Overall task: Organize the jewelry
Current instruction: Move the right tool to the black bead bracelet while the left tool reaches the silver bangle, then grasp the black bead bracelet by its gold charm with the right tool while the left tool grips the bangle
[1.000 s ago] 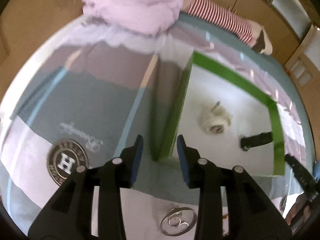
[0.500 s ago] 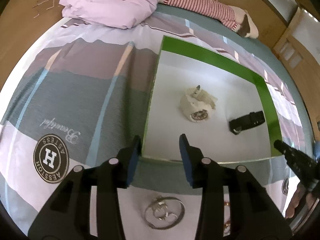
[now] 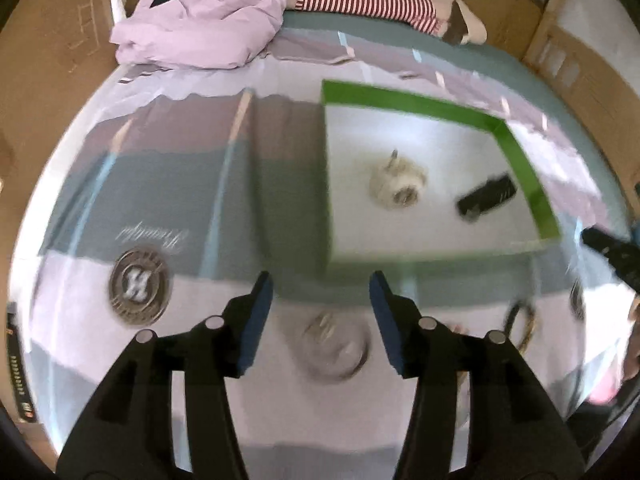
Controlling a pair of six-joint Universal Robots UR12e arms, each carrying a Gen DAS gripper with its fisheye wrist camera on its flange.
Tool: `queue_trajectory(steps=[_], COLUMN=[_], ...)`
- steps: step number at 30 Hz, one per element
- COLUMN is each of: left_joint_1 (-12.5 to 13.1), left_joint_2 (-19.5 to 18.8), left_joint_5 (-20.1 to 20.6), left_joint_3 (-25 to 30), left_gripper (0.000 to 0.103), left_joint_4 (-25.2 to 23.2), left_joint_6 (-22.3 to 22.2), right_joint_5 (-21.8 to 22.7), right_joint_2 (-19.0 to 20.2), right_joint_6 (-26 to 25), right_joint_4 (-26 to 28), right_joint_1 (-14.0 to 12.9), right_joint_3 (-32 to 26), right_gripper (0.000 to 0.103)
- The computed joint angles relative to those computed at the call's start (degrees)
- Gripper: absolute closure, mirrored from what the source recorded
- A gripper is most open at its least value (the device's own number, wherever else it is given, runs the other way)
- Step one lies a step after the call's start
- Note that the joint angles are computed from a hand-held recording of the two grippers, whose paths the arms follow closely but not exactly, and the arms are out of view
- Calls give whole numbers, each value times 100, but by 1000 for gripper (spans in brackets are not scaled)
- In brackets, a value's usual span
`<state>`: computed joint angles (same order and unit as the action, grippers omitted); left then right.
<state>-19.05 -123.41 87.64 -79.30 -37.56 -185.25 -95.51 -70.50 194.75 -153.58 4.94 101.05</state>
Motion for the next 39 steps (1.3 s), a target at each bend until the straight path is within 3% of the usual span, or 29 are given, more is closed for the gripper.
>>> queue_trajectory(steps=[2,6,11,13,14,16,18,21,25,29,30,31,33,35,39], left_joint_1=[24,-38,-108,-139,-136,-121,-131,-83,-36,-31,-46,-67,-71,-44,10], left_joint_2=[50,-126,-325,-335,-310,-261,-190,-174,-261,-369,-391,-422,-422,-378,-247], left_joint_5=[-113,45,-118,-369,-766,-1237,-1253,-1076,-498,-453,-421,-387,-521,-859,-1540], left_joint_3=[-122,41,254,259,228,177,99,74,147,245,271,312,290,240,98], left_gripper=[52,55,64,67,69,69,69,65,61,59,61,66,83,88,89], left_joint_4=[-275,-760,-1138,-1176,-1198,-1175,-885,-740,-759,-864,-912,-967,-901,-819,-617], left_joint_6=[13,96,118,368,621,881,929,590,-34,-186,-148,-119,-61,34,257], right_joint_5=[-10,300,422,482,536,1076,1449,993,694,270,259,386,653,699,707], right_joint_2=[-149,-11,176,261,287,300,232,178,295,440,441,429,395,351,323], right_joint_6=[-316,-347,-296,-290,-329,-473,-555,-420,-366,-515,-598,-640,-647,-648,-578], right_joint_4=[74,1024,1457,1654,1716,1840,1538,1255,1763,1980,1856,1775,1589,1322,1207], right_joint_1=[42,4,8,12,14,-41,-89,-43,-9,158,193,203,225,225,208], right_joint_3=[178,86,-61,-142,-169,-190,-93,-48,-195,-322,-305,-289,-260,-203,-189], right_gripper=[61,61,61,61,63,71,72,72,72,73,88,93,93,93,93])
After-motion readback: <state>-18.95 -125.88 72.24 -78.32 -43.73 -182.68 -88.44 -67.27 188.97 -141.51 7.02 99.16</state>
